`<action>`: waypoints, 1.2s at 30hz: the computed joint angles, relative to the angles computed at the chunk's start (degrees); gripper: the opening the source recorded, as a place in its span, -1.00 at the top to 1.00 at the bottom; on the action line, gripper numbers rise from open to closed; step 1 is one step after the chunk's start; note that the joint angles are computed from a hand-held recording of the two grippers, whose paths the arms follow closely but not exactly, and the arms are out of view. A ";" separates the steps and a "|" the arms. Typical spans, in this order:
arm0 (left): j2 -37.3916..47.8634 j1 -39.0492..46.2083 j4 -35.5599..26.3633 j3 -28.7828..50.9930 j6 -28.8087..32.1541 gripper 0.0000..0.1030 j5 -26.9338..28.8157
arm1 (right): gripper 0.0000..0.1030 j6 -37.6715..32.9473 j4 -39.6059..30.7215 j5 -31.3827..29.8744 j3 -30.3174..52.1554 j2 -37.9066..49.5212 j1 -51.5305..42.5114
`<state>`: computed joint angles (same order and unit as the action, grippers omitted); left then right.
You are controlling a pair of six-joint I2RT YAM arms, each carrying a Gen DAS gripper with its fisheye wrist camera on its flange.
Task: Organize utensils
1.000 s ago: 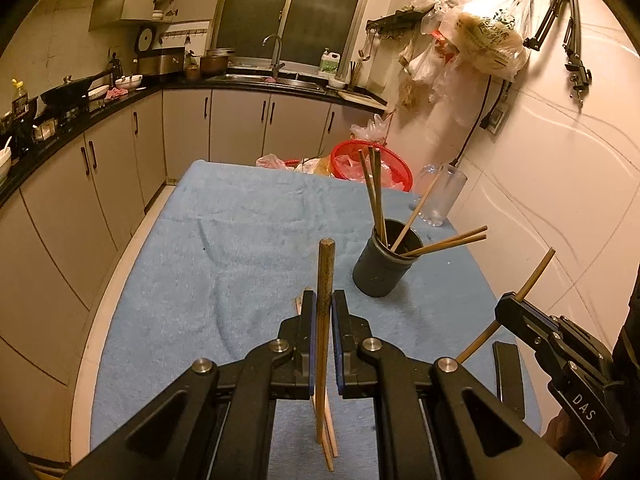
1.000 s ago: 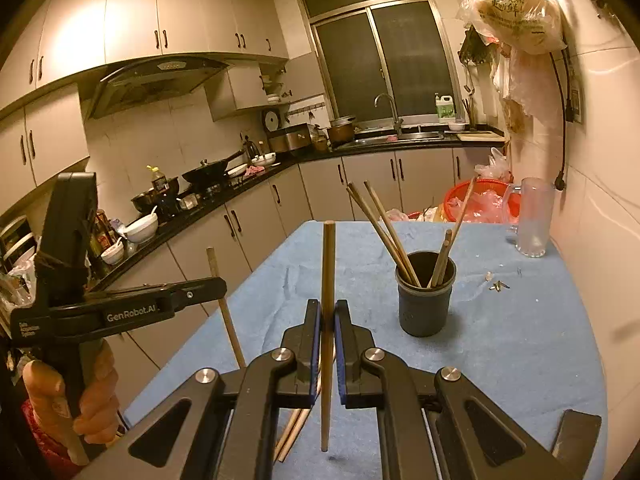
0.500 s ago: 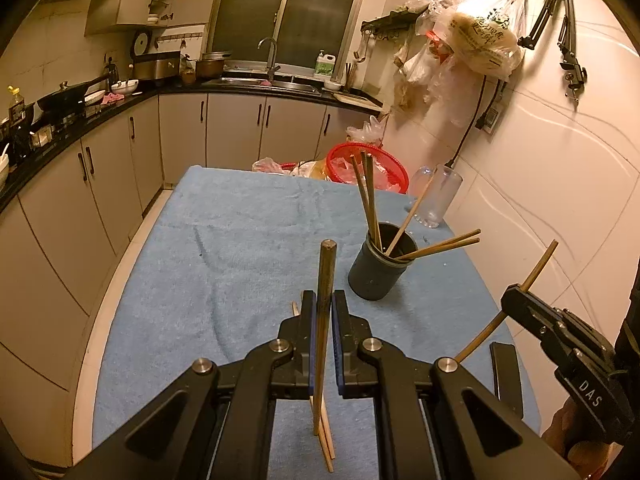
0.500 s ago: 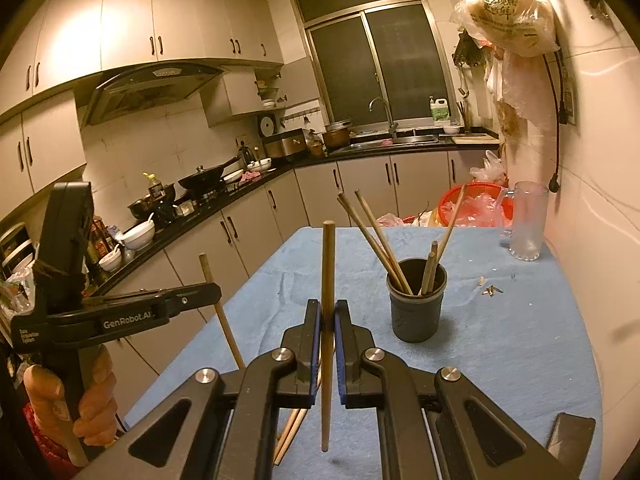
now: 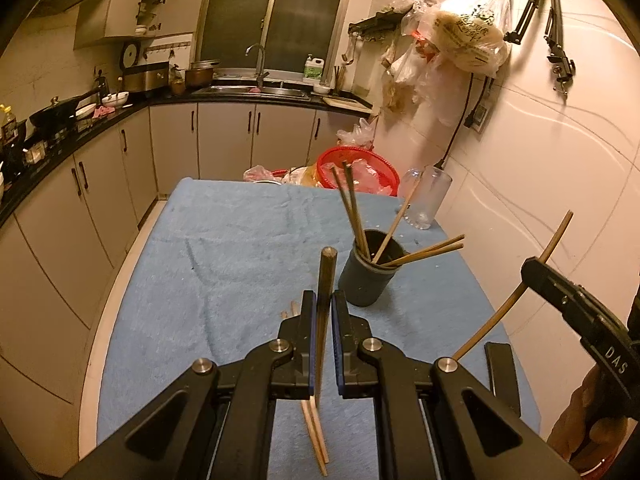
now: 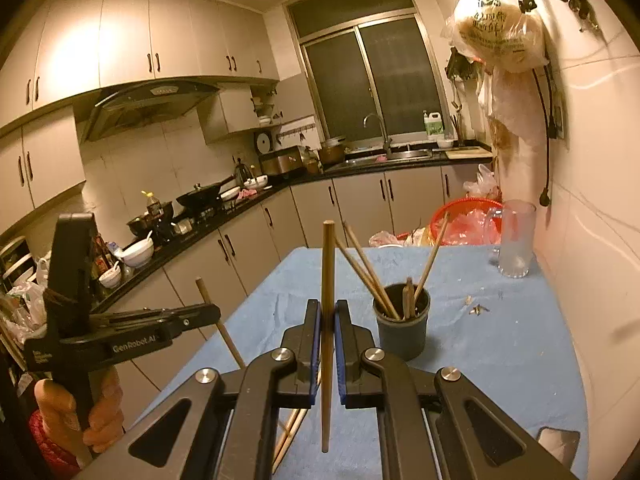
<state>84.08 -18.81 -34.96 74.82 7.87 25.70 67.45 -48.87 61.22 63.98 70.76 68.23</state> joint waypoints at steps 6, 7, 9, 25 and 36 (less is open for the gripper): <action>0.16 -1.68 -1.69 3.73 -0.11 0.86 -0.10 | 0.86 -1.18 -3.58 3.11 3.04 -2.41 1.17; 0.22 -1.84 -1.99 4.33 -0.20 0.86 0.13 | 0.86 -1.50 -4.22 3.62 3.76 -2.64 1.26; 0.60 -2.24 -2.87 5.97 -0.26 0.86 0.65 | 0.86 -1.93 -5.72 4.81 5.18 -3.18 1.61; 6.78 -3.88 -6.27 12.88 -1.71 0.86 1.71 | 0.86 -2.85 -11.07 8.85 10.74 -4.28 3.20; 41.71 5.28 -20.54 39.20 -10.84 0.18 1.11 | 0.86 -11.28 0.57 3.19 5.13 -5.62 0.62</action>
<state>125.79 -13.53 -55.50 114.02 -2.97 26.82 56.16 -48.30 64.41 69.11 65.14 68.85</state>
